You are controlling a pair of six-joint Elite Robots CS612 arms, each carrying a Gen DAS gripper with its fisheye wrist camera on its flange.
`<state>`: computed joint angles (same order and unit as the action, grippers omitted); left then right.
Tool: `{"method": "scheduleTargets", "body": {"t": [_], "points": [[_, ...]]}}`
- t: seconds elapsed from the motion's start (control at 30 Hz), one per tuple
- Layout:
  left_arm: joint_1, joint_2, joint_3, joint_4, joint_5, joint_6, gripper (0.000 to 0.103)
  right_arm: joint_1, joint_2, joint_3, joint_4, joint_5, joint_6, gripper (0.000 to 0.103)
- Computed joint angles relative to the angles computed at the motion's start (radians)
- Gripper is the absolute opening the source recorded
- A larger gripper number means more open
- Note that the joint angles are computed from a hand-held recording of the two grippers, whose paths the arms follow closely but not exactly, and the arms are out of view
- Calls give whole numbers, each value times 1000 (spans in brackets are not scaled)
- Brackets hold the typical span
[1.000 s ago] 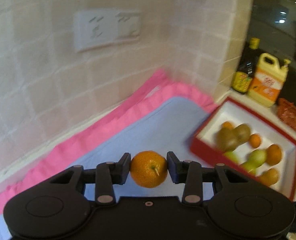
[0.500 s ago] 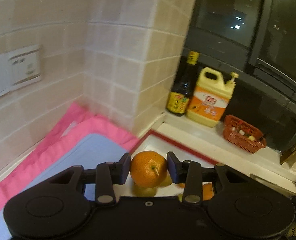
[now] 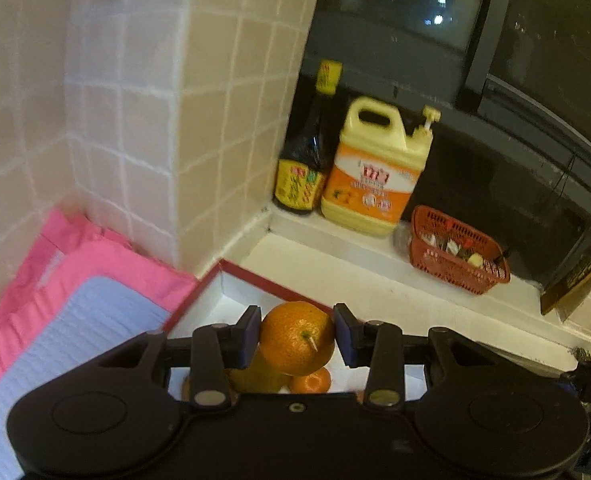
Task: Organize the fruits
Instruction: 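Carry both tangerines into the red box and open both tools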
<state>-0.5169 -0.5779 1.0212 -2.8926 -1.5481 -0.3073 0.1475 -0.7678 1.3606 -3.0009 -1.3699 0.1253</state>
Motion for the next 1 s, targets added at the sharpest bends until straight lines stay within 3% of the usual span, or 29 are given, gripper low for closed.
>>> {"method": "scheduleTargets", "body": {"t": [0.17, 0.4, 0.67, 0.87, 1.0], "points": [[13, 47, -56, 104, -108, -8, 47, -14, 19, -28, 91, 20, 17, 26], [15, 88, -94, 216, -102, -14, 47, 3, 60, -100, 253, -29, -78, 26], [29, 115, -124, 261, -128, -64, 47, 39, 111, -211, 453, -167, -307, 26], [20, 120, -126, 255, -116, -38, 48, 64, 134, -253, 492, -250, -406, 26], [22, 120, -123, 248, -122, -37, 48, 68, 141, -263, 529, -252, -426, 26]]}}
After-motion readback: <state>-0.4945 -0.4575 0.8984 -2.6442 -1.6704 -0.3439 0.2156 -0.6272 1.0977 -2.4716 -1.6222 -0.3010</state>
